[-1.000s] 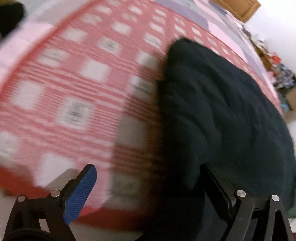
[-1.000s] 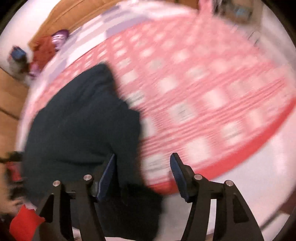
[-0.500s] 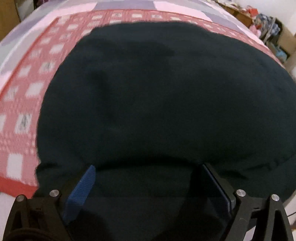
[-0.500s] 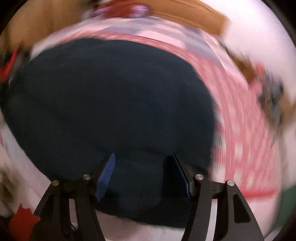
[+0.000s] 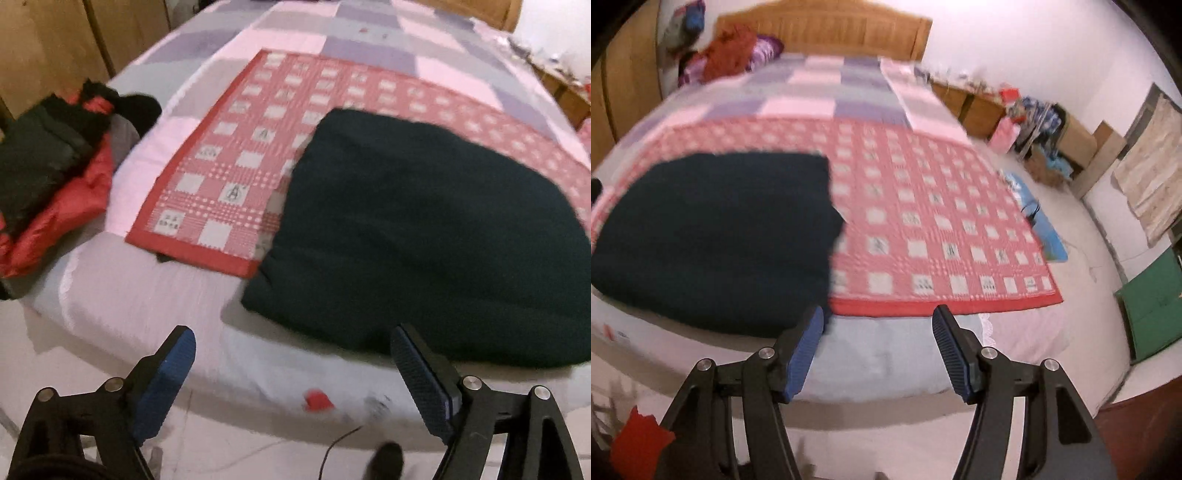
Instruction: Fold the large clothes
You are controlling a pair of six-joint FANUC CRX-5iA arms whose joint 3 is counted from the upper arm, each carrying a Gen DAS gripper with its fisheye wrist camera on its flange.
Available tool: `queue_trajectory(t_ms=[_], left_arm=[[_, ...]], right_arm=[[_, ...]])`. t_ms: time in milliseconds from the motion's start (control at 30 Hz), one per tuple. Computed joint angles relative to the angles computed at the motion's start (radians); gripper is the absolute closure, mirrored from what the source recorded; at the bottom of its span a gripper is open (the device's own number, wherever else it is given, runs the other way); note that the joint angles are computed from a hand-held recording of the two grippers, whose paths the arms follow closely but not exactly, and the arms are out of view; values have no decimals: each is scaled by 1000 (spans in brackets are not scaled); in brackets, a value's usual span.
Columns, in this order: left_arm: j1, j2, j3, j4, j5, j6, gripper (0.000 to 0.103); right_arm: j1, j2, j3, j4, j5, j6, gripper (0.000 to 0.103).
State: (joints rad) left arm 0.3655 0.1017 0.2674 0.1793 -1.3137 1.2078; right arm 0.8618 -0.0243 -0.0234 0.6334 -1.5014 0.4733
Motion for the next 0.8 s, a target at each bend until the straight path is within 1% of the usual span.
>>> queue_trajectory(t_ms=[67, 133, 200, 267, 300, 333, 400, 500, 533, 567, 600, 667, 700, 733, 800], left_arm=[[3, -73, -38, 35, -35, -25, 13], [-9, -118, -34, 40, -87, -55, 13], [-17, -153, -27, 41, -123, -66, 13], [-7, -189, -13, 68, -174, -83, 13], [3, -199, -6, 92, -201, -100, 13], [5, -212, 3, 100, -220, -105, 13], [9, -240, 15, 101, -241, -111, 12], [8, -262, 56, 87, -286, -86, 9], [15, -271, 64, 90, -299, -79, 8], [14, -273, 71, 87, -312, -72, 7], [6, -263, 100, 72, -355, -53, 7], [3, -264, 116, 67, -396, -39, 7], [5, -273, 115, 70, -403, -41, 7], [-6, -289, 116, 47, -404, -45, 7], [-12, -305, 114, 39, -415, -67, 7]], right_arm=[[82, 31, 83, 34, -56, -47, 34], [150, 59, 178, -1, -107, -68, 33], [193, 104, 288, -71, -142, -94, 33], [239, 144, 386, -116, -171, -118, 33], [254, 162, 421, -126, -185, -117, 33], [283, 201, 492, -125, -225, -103, 33], [321, 248, 574, -107, -266, -84, 33], [364, 348, 766, -94, -355, -73, 33], [378, 367, 809, -88, -374, -83, 33], [385, 375, 828, -85, -382, -92, 33], [396, 388, 861, -86, -400, -104, 33], [414, 427, 945, -106, -446, -124, 33], [421, 442, 976, -113, -463, -130, 33], [430, 456, 1005, -117, -477, -134, 33], [450, 482, 1050, -99, -506, -122, 33]])
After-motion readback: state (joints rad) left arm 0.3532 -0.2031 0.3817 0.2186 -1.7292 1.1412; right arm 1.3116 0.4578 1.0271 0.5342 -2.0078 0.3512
